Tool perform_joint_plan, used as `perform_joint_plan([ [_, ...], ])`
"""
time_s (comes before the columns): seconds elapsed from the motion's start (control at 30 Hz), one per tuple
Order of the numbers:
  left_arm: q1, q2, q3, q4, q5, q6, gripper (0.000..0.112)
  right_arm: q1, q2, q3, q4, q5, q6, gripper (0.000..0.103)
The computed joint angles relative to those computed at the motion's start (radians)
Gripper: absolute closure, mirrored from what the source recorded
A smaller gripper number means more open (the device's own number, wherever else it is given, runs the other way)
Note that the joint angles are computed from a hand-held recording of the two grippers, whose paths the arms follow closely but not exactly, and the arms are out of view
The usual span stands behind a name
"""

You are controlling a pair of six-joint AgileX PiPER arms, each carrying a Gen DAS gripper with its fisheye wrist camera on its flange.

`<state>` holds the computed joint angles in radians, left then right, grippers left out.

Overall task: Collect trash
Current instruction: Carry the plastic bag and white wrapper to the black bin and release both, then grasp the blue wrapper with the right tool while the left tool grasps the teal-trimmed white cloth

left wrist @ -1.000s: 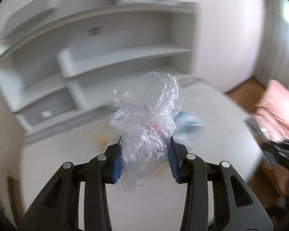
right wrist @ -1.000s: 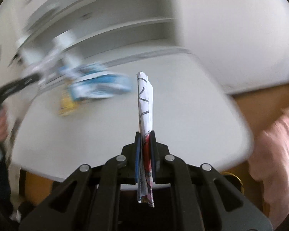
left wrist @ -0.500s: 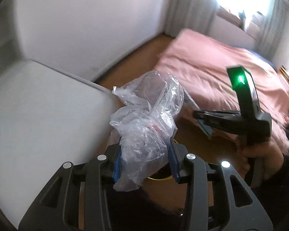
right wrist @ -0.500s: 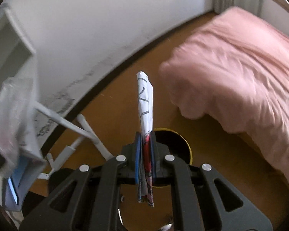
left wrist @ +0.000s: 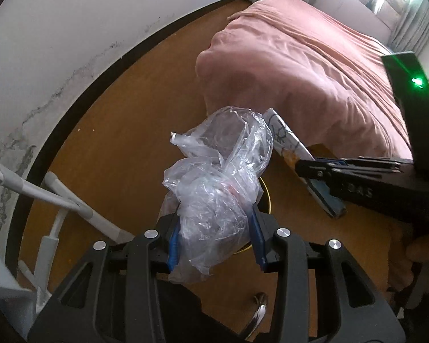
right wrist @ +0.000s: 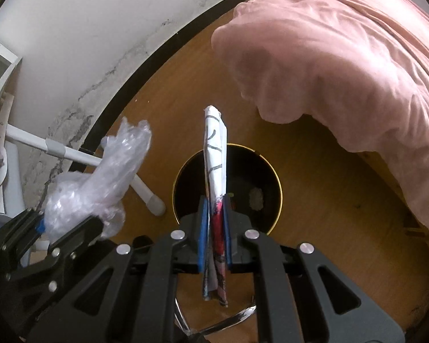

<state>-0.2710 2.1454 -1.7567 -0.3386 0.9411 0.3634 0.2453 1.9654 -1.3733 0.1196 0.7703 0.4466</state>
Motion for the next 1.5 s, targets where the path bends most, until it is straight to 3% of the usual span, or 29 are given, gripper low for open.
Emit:
perform_joint_plan([
  [0.13,-0.014,0.09,-0.104,-0.007,0.033,-0.023,0.072,0.003,-0.003,0.005,0.008,-0.007,0.003,0.093],
  [0.23,-0.001,0.104,-0.125,-0.031,0.051,-0.01,0.069,-0.005,-0.013,0.014,0.013,-0.021,-0.002,0.087],
  [0.3,-0.001,0.085,-0.094,-0.035,0.045,0.004,0.064,-0.008,-0.024,0.027,0.011,-0.04,0.001,0.059],
  [0.37,-0.005,0.083,-0.093,-0.037,0.036,0.008,0.059,-0.007,-0.042,0.038,-0.006,-0.053,0.018,0.047],
  [0.53,-0.012,0.082,-0.091,-0.031,0.024,0.001,0.042,-0.009,-0.07,0.059,0.002,-0.077,0.021,0.047],
  [0.87,-0.009,0.021,-0.041,-0.041,0.025,0.01,0.031,-0.011,-0.103,0.073,-0.06,-0.096,0.093,0.047],
  [1.13,0.052,-0.239,0.119,-0.092,0.038,0.104,0.023,0.067,-0.179,0.046,-0.213,-0.069,0.217,0.047],
  [1.33,0.28,-0.505,0.192,-0.124,0.141,0.218,0.02,0.207,-0.226,-0.091,-0.25,-0.022,0.248,0.04],
  [1.5,0.601,-0.58,0.172,-0.151,0.188,0.28,0.02,0.366,-0.078,-0.415,-0.207,0.104,0.164,0.039],
])
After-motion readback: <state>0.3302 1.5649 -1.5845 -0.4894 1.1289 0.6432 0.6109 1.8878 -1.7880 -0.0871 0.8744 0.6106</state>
